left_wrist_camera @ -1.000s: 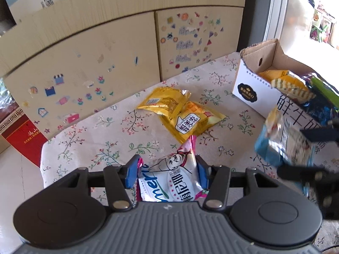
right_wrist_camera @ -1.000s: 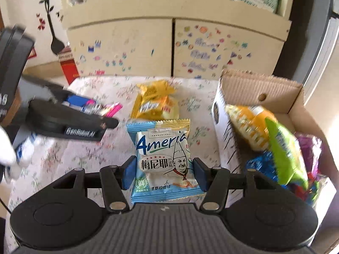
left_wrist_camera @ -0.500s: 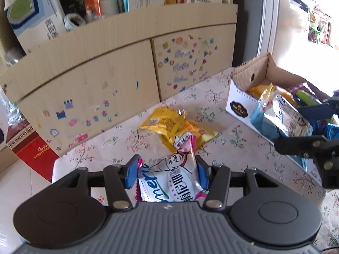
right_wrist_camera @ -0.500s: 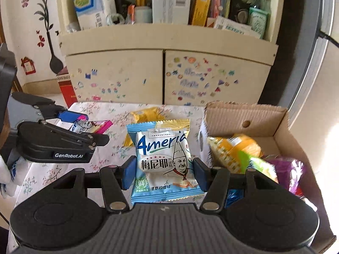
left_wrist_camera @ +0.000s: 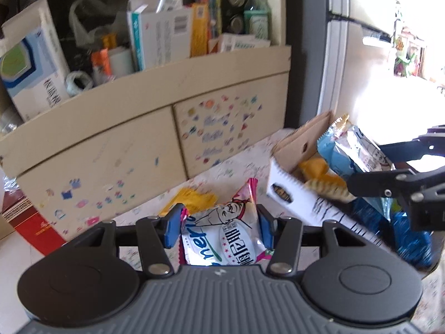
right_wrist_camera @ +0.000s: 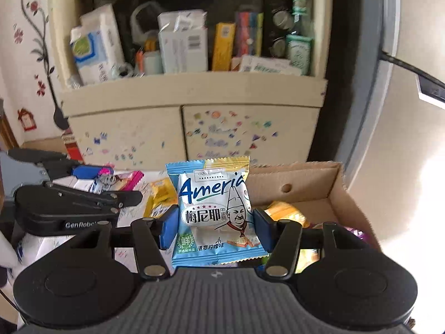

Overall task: Organize snacks
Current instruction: 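Lift and carry both Ameria packets over the cardboard box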

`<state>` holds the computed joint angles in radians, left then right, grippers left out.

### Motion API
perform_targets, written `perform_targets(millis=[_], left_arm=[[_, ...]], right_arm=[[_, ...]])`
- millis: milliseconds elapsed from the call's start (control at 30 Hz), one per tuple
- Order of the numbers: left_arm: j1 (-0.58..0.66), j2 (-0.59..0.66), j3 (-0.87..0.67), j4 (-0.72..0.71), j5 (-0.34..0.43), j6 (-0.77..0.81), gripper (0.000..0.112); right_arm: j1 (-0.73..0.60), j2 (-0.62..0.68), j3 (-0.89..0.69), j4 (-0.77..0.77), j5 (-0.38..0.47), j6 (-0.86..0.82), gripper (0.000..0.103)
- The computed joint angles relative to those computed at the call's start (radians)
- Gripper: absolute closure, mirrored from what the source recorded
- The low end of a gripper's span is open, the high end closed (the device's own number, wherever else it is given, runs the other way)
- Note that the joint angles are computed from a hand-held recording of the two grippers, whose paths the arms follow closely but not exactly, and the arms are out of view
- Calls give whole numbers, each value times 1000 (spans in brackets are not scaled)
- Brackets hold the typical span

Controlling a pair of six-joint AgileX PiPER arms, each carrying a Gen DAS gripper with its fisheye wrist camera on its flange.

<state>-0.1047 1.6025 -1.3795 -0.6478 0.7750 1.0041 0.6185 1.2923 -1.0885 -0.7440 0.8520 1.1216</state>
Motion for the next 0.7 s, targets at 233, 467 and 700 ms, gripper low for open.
perform_targets(millis=[233,467,700], left_arm=[[-77,-22,-1,-44,-3,-24,59],[-169,-30,2,-70,-22,-61,59],[-270,-29,29,-93,-62,-70,59]], right_arm=[[-57,-93,34,-20,17,28,40],[-124,-192,77,-25,54,62,40],[-186,-255,110,3,83,84,40]])
